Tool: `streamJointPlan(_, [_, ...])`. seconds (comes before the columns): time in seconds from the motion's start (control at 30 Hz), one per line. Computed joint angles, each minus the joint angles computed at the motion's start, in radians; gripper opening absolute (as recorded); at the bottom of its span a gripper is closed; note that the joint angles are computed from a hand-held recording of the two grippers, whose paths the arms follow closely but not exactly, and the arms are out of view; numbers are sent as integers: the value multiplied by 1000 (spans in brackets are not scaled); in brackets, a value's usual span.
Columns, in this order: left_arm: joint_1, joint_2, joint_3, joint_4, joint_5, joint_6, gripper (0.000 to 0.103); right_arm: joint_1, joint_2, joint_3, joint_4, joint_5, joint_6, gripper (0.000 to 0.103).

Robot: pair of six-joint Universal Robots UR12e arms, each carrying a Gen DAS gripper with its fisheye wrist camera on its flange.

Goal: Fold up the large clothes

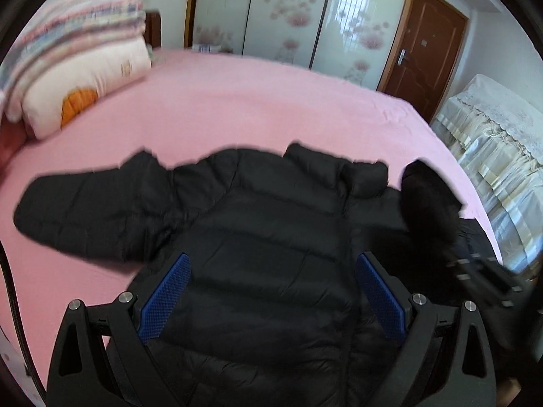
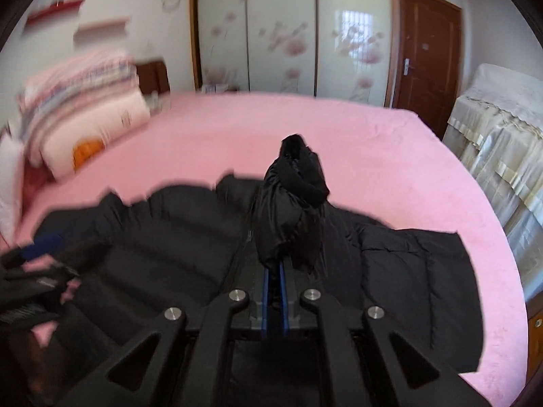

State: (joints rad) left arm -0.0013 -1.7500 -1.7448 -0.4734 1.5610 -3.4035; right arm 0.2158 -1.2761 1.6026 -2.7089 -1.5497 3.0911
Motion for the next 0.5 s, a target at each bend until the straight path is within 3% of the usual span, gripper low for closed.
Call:
streamJointPlan(0.13, [18,-2,-7,-30,-53,28,97,4,17,-1,97,10,11,13])
streamJointPlan(0.2, [21,0,-12,-22,-71,38,97,1,4,20,73,11,9,19])
streamJointPlan(0.33, [35,-7,-8,-22,-168,41,97,-1,-28,62,-16,38,29,57])
streamJointPlan(0.5, [37,-34,15,-40,-288,63,97,-8,-85,113,-65,43,35,62])
